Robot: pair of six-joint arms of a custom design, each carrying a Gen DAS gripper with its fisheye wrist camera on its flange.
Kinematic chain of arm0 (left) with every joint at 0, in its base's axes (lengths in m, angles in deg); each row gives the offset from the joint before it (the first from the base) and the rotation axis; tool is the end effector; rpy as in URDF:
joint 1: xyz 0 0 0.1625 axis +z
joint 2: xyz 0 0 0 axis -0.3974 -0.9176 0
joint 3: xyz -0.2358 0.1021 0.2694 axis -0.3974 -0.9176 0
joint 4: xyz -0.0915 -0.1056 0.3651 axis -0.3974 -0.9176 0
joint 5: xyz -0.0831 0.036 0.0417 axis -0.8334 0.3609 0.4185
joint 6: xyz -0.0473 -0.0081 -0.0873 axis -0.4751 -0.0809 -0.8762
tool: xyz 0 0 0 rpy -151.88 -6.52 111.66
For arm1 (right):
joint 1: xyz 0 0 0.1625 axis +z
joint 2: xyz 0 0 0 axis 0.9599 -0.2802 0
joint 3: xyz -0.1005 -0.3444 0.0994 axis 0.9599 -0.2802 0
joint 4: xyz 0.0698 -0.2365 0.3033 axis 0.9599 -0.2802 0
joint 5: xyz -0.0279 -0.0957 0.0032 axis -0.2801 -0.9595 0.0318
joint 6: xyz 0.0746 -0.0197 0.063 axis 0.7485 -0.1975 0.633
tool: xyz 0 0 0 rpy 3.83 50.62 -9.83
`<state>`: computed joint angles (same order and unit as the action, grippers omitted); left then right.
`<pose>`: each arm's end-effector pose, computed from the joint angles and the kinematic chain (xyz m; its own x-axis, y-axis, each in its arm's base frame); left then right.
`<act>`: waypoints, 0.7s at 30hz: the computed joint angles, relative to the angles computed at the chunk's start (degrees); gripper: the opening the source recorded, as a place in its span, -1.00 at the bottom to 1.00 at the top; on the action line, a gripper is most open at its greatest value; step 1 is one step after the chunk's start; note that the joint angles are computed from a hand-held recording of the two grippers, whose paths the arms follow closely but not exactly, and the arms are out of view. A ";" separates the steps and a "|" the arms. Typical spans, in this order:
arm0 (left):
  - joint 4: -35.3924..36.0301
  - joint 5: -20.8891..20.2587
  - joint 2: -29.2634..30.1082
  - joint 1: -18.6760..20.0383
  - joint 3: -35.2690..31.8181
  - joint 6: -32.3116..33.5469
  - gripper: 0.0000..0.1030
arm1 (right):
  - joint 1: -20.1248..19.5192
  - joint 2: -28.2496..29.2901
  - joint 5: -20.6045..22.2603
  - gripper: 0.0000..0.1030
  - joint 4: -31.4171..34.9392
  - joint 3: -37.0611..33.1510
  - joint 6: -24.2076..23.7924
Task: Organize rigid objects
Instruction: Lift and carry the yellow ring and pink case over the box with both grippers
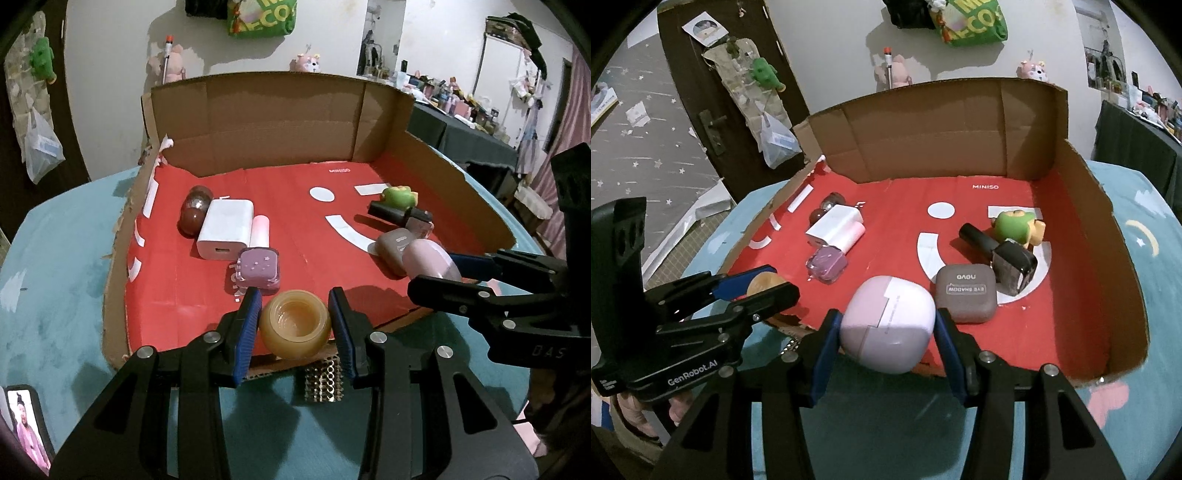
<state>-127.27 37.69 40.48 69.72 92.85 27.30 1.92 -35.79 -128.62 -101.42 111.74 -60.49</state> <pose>-0.3441 -0.6681 -0.1054 -0.7693 0.0332 -0.6380 0.4597 0.7223 -0.5167 -0.0462 -0.7229 0.2826 -0.7369 -0.5660 0.3695 -0.6682 0.6926 -0.2716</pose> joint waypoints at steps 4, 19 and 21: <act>1.25 -0.41 0.53 0.71 -1.30 -0.38 -0.30 | 0.34 1.31 -0.88 0.05 0.64 -1.67 0.20; 6.73 -1.50 3.27 2.67 -7.32 -1.53 -0.30 | 1.00 5.41 -3.73 0.05 3.98 -7.13 1.45; 7.46 -1.59 3.59 2.84 -7.93 -1.67 -0.30 | 0.93 5.53 -3.16 0.05 6.21 -7.93 1.51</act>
